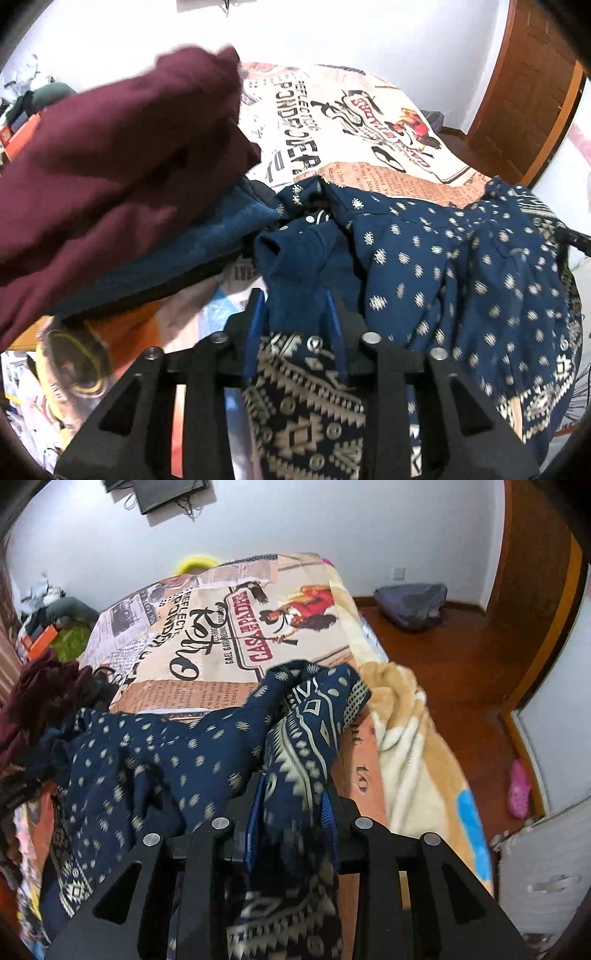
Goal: Fold large clothes
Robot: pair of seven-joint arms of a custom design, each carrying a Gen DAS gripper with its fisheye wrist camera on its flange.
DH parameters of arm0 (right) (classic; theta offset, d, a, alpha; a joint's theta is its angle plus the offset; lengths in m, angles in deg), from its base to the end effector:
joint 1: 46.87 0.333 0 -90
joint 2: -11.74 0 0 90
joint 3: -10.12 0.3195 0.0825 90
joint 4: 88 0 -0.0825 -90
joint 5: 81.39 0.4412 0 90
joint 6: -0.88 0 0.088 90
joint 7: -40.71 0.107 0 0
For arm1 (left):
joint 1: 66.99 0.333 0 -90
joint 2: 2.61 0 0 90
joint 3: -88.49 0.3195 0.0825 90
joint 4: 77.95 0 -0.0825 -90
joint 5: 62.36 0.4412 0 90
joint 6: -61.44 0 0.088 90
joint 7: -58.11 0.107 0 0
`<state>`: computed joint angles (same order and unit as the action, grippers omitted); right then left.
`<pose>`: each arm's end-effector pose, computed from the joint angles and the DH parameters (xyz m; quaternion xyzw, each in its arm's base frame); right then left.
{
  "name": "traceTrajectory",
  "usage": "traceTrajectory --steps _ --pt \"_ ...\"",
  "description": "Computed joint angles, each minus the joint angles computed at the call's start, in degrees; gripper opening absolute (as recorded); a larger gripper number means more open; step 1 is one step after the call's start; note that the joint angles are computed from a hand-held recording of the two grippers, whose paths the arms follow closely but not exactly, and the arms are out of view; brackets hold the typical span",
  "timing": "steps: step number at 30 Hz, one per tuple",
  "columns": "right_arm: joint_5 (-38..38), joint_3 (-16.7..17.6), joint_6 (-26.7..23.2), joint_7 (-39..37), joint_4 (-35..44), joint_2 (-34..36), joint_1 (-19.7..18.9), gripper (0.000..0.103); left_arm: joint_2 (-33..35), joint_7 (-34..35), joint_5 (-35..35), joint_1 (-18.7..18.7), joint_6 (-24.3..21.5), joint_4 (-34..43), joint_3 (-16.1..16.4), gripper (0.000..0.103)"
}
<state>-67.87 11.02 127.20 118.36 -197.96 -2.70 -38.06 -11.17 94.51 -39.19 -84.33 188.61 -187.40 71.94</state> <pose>0.5680 0.1063 0.6567 -0.7708 0.5697 -0.1162 0.2603 0.5092 -0.3383 0.6010 -0.7281 0.6172 -0.2132 0.2084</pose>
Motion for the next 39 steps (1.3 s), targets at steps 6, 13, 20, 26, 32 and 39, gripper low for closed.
traceTrajectory --steps 6,13,20,26,32,39 --pt "1.3 -0.4 0.5 -2.1 -3.3 -6.5 0.0 0.05 -6.1 -2.0 0.7 -0.4 -2.1 -3.1 -0.9 0.057" --pt "-0.4 -0.2 -2.1 -7.0 -5.9 -13.0 0.2 0.058 -13.2 -3.1 -1.6 -0.9 -5.2 -7.7 -1.6 0.061" --pt "0.0 -0.7 -4.2 -9.3 -10.3 -18.8 -0.1 0.062 -20.5 -1.0 -9.8 -3.4 -4.6 -15.1 0.5 0.066" --pt "2.3 -1.4 -8.3 -7.3 -15.0 -22.3 -1.0 0.062 -23.8 0.4 -18.7 -6.1 -2.7 -21.5 1.8 0.066" --pt "4.9 -2.3 -11.1 -4.3 -19.9 -24.8 -2.1 0.062 -24.0 1.0 -25.2 -9.0 0.3 -25.2 2.0 0.066" --pt "6.8 -3.4 -16.3 -1.0 -22.5 -25.1 -3.2 0.062 -24.5 -0.8 -29.1 -10.3 6.4 -29.3 1.9 0.067"
